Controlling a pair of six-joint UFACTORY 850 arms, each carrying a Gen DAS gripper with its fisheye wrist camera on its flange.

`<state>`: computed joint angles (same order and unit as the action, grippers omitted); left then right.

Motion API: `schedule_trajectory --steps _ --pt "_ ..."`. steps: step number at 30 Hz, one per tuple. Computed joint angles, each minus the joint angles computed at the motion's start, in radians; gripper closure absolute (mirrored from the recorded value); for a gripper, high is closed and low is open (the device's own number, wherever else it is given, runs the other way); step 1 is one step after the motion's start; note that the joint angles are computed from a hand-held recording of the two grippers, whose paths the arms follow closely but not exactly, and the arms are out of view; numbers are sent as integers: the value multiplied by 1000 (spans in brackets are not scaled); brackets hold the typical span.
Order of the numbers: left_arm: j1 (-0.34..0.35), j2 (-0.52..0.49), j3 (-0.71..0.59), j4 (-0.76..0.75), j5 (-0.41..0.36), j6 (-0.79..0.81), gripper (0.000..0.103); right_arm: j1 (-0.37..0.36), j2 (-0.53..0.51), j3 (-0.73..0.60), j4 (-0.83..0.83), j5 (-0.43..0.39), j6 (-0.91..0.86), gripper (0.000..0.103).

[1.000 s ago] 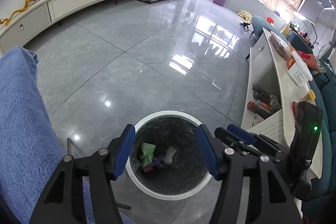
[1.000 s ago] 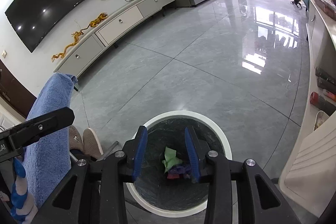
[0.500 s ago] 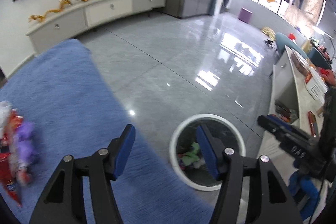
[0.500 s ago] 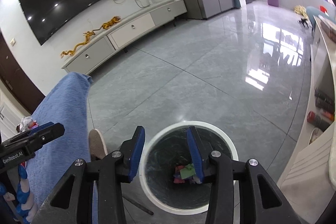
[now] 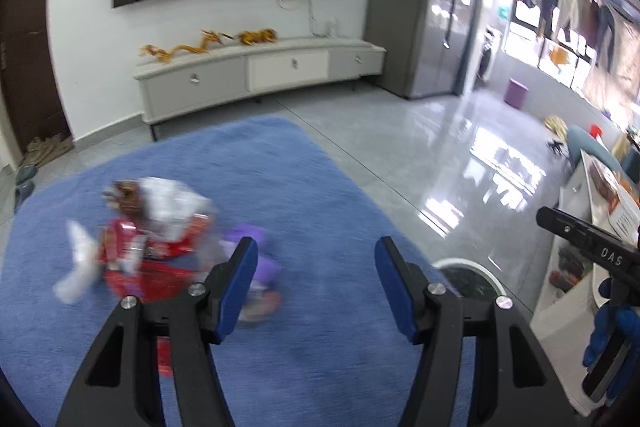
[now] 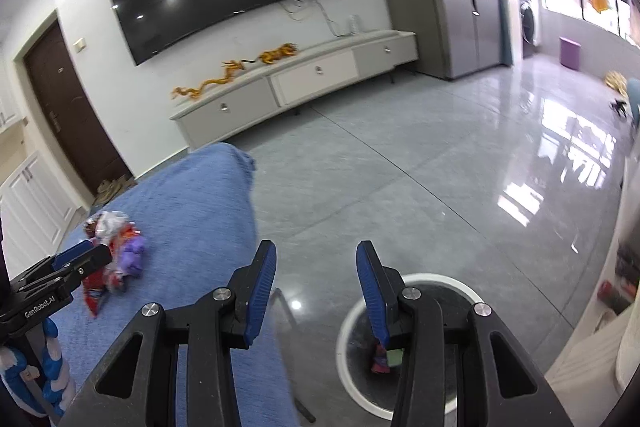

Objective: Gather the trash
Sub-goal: 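Move both open tools back to the trash pile, then grasp the clear plastic bag with the left tool while the right tool grasps the white plastic bag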

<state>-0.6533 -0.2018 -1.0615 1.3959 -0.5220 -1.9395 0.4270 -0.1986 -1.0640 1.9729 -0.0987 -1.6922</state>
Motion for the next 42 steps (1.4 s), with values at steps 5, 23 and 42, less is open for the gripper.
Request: schedule_trajectory --steps 5,23,42 --pt "57 110 112 45 -47 -88 43 46 -34 -71 -212 -2 183 64" --pt "295 190 299 -36 45 -139 44 219 -405 -577 -997 -248 852 53" --pt "358 191 340 128 185 -278 83 287 -678 -934 -1219 -430 1092 61"
